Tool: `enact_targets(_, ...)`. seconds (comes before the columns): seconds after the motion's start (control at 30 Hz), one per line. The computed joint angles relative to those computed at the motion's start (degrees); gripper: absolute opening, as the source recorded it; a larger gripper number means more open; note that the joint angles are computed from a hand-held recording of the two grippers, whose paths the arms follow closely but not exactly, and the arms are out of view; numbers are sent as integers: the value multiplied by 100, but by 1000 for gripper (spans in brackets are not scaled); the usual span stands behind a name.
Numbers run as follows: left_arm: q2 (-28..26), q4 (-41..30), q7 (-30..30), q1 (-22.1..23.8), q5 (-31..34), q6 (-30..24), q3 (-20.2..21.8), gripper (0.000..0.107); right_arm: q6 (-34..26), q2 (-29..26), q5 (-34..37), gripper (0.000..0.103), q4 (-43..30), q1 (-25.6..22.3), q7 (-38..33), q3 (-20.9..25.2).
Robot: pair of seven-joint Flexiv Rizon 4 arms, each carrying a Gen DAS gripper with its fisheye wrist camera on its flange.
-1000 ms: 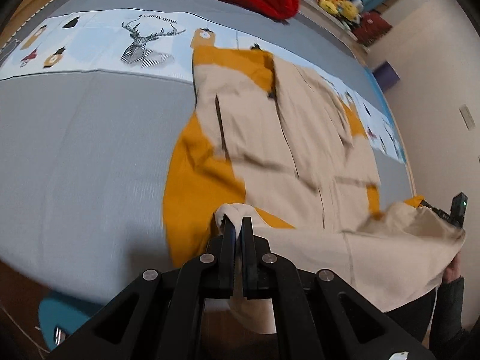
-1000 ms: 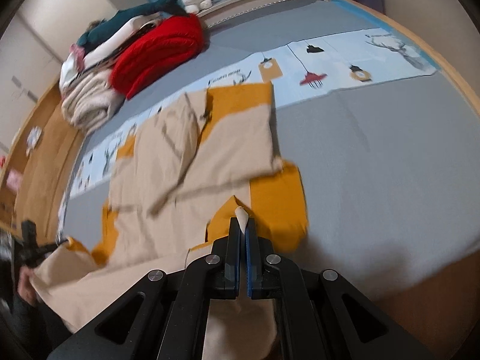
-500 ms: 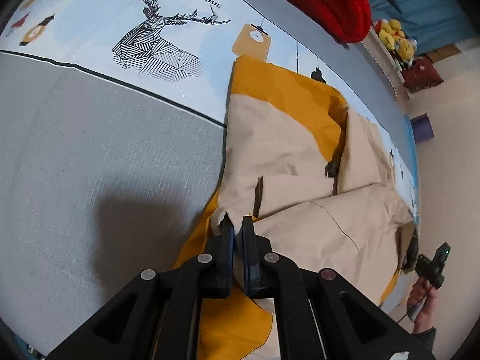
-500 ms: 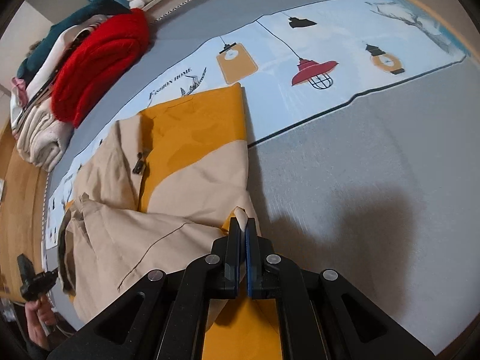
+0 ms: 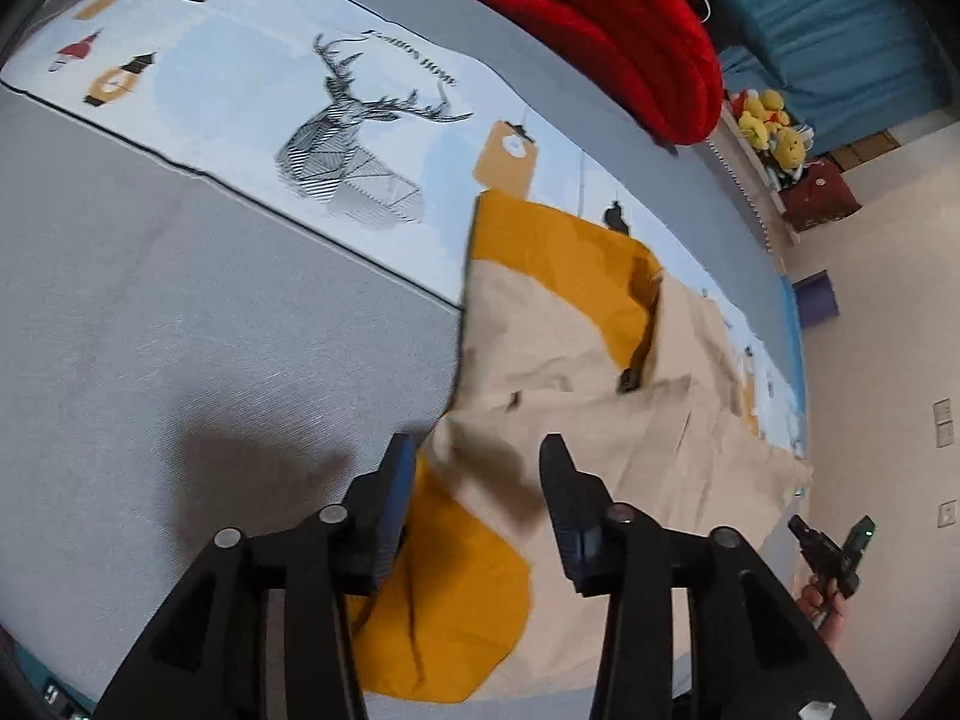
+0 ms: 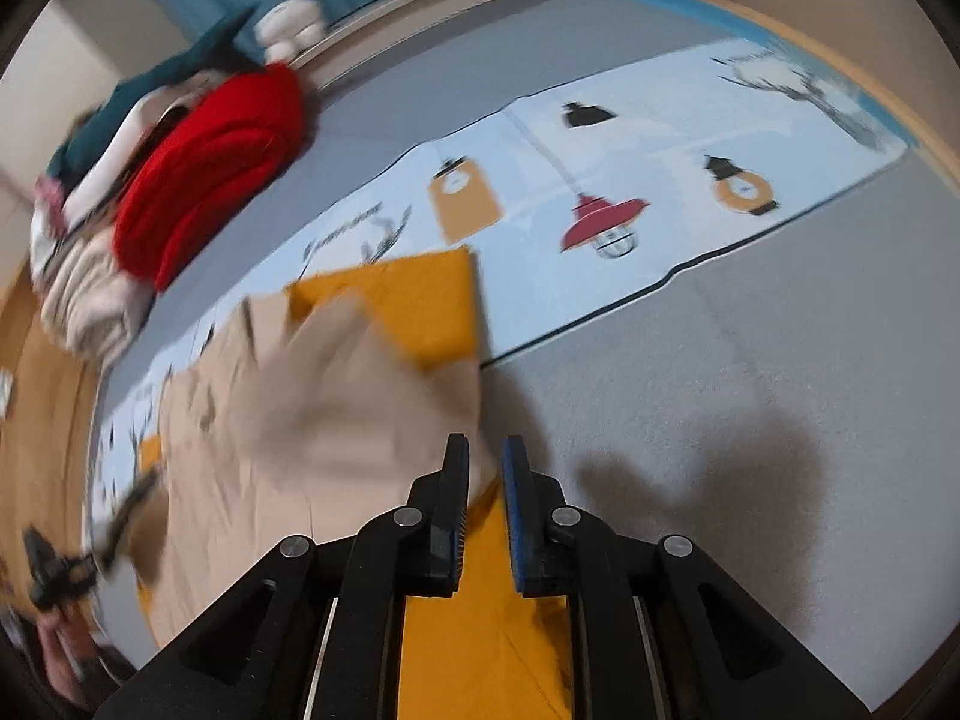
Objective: Fold large clothes
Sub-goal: 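Lay the folded half over the hood end with both grippers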
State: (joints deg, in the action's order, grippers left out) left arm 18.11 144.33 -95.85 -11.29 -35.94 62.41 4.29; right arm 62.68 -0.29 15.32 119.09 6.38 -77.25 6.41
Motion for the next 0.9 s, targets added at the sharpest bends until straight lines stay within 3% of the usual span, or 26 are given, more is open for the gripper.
enact_targets(0.13, -148, -156, -229, 238, 781, -539, -140, 50, -343, 49, -108, 23, 161, 91, -307, 80)
enact_targets(0.27, -410, -398, -398, 417, 1498, -777, -288, 51, -395, -89, -409, 31, 228, 157, -311, 88)
enact_targets(0.47, -807, -497, -535, 416, 1508, -520, -298, 51, -490, -411, -145, 38, -23, 89, -428, 73)
enact_targets(0.7, -1238, -725, -283, 281, 1167, -223, -381, 49, -494, -690, 40, 39, -297, 29, -664, 165)
enact_targets(0.8, -1336, -833, -231, 265, 1233, -204, -423, 35, -506, -749, 113, 39, -378, -2, -823, 204)
enact_targets(0.87, -1365, -899, -281, 279, 1386, -181, -439, 6, -489, -772, 10, 39, -365, 11, -889, 214)
enact_targets(0.9, -1351, -916, -344, 288, 1471, -154, -441, 6, -466, -773, -33, 36, -350, 14, -939, 221)
